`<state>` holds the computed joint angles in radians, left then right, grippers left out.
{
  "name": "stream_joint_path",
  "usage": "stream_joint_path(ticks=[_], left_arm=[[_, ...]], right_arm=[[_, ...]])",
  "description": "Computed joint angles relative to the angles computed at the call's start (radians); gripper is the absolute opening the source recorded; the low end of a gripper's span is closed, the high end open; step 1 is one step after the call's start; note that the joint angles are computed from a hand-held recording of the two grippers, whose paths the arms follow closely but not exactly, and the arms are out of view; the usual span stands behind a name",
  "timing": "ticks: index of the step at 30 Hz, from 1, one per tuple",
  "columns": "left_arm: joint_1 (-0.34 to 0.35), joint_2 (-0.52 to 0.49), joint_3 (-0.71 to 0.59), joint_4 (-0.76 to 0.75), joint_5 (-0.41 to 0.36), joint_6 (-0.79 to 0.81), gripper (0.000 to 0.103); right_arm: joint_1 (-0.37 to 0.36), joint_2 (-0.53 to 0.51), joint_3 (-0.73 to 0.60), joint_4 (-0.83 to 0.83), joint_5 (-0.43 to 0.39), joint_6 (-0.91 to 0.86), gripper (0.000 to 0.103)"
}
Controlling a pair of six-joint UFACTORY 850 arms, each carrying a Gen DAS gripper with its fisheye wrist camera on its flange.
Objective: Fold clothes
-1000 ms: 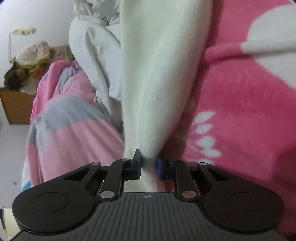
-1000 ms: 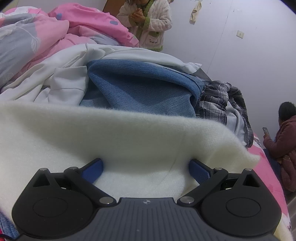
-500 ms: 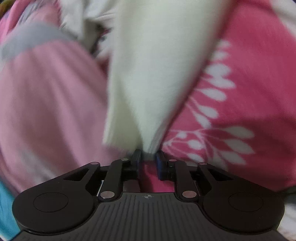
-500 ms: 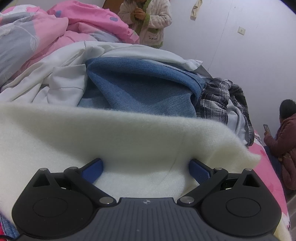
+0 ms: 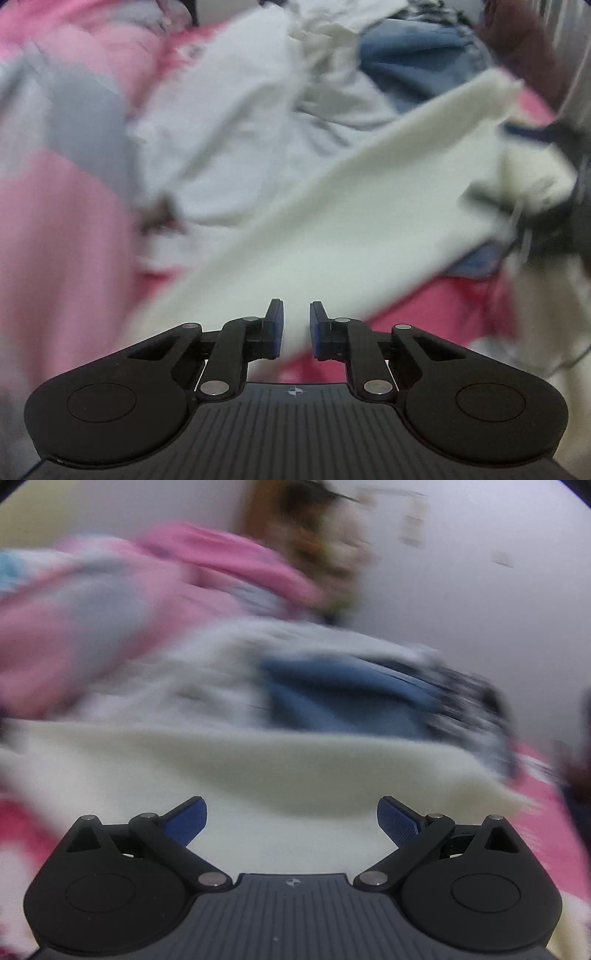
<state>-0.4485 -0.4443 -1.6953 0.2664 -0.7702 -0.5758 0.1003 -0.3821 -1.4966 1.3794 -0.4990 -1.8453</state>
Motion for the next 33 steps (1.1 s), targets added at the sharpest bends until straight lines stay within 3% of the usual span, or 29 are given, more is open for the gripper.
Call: stream_joint_path(ticks=[2,4,6,9,10,13,20,28,30,33], left_arm=[[0.000,-0.011,0.016,-0.068,0.044,0.018,0.014],[0.008,-0.019,0.037,-0.037,0.057,-0.016,0.015],[0.020,-0.002,0.078,-0.001,0.072,-0.085,0.014],[0.038,0.021,0.113,0.083,0.007,-0.196,0.008],[0.044,0.027,0.125,0.112,-0.020,-0.204,0.008],[0.088,0.068,0.179,0.046,-0.005,-0.264,0.004],[0.068,0.010,0.089,0.115,-0.197,-0.308,0.004],[0.061,-0.022,0.021,0.144,-0.328,-0.401,0.003],[0.014,-0.043,-0.035,0.228,-0.316,-0.384,0.003],[-0.044,-0.093,-0.132,0.296,-0.186,-0.290,0.003]], right_arm=[[0.016,0.006,0.001,-0.061,-0.072,0.008,0.100],[0.050,-0.012,-0.018,-0.164,-0.050,0.084,0.100],[0.084,-0.053,-0.069,-0.365,-0.031,0.290,0.100],[0.079,-0.140,-0.168,-0.537,-0.113,0.567,0.100],[0.069,-0.152,-0.181,-0.519,-0.135,0.593,0.099],[0.069,-0.141,-0.165,-0.529,-0.109,0.581,0.099],[0.069,-0.128,-0.143,-0.520,-0.092,0.556,0.099],[0.061,-0.111,-0.127,-0.468,-0.100,0.514,0.099],[0.054,-0.091,-0.113,-0.453,-0.092,0.505,0.099],[0.027,-0.048,-0.081,-0.377,-0.099,0.430,0.099]])
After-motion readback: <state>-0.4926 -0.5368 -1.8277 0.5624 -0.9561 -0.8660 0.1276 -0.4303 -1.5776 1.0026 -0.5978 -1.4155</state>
